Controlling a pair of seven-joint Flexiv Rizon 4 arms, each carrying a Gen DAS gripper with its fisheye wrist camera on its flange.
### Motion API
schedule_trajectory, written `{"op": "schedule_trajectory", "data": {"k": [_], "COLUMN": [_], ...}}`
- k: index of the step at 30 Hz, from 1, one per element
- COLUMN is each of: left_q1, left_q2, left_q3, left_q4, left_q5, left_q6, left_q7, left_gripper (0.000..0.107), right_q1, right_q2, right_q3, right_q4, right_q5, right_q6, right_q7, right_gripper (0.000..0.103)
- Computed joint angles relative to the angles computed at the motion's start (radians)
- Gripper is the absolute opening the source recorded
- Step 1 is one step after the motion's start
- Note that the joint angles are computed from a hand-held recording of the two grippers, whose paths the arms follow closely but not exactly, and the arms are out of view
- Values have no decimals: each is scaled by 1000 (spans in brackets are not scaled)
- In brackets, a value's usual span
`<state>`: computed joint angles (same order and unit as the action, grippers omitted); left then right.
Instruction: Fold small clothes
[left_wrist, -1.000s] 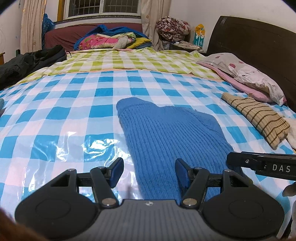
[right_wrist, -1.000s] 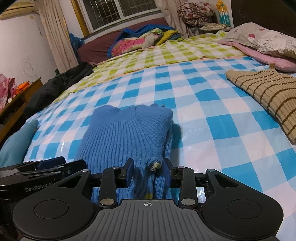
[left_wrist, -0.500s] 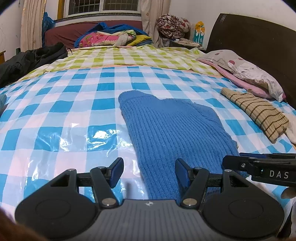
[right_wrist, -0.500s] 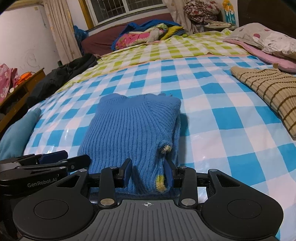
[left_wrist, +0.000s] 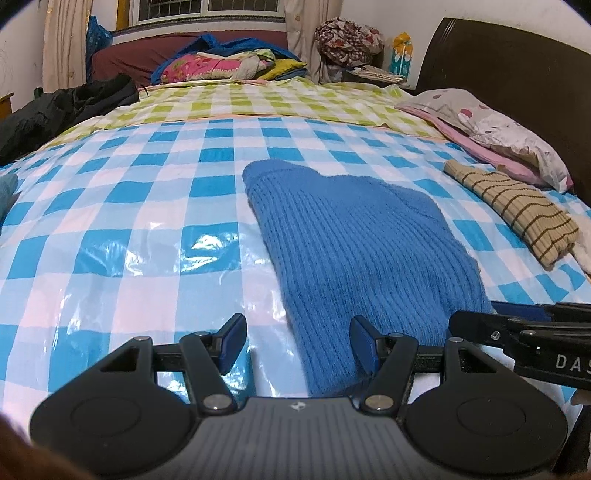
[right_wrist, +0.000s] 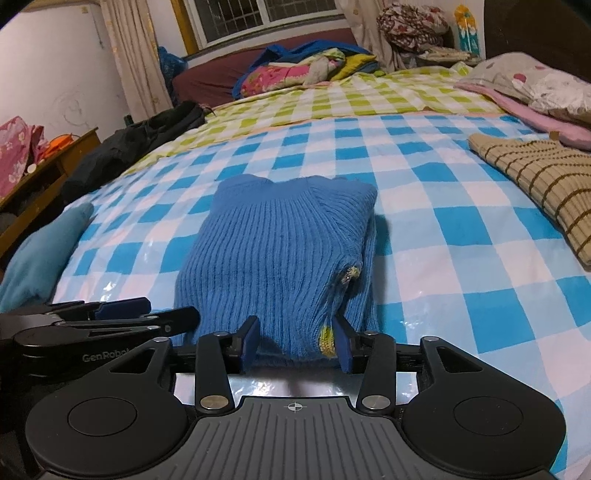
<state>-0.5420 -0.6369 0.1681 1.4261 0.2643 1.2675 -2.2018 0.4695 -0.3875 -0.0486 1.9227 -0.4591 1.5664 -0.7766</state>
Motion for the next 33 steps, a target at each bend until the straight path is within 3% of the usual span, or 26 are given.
{"op": "schedule_trajectory", "data": {"k": [10, 17, 22, 25, 29, 33], "left_q1": [-3, -16, -43, -72, -70, -42], "left_q2": [8, 22, 40, 50, 65, 78], "left_q3": [3, 13, 31, 51, 33, 1], "left_q4": [11, 35, 59, 54, 53, 73], "left_q5": [10, 29, 68, 110, 166, 179], "left_q6": [-1, -12, -31, -98, -154, -143], "left_q7": [-7, -33, -78, -118, -145, -171], "left_gripper": [67, 68, 87, 99, 100, 100], "right_q1": [34, 171, 200, 192, 202, 267], "right_q2": [18, 68, 74, 68, 62, 68], "right_q3": [-56, -226, -228, -195, -196, -273], "right_q4": [32, 123, 156, 155, 154, 174], "right_q5": [-32, -145, -136, -101, -80, -102], "right_q6": [10, 82, 107, 102, 91, 91], "right_q7": [44, 138, 138, 123, 121, 146], "right_gripper": [43, 45, 45, 45, 45, 45]}}
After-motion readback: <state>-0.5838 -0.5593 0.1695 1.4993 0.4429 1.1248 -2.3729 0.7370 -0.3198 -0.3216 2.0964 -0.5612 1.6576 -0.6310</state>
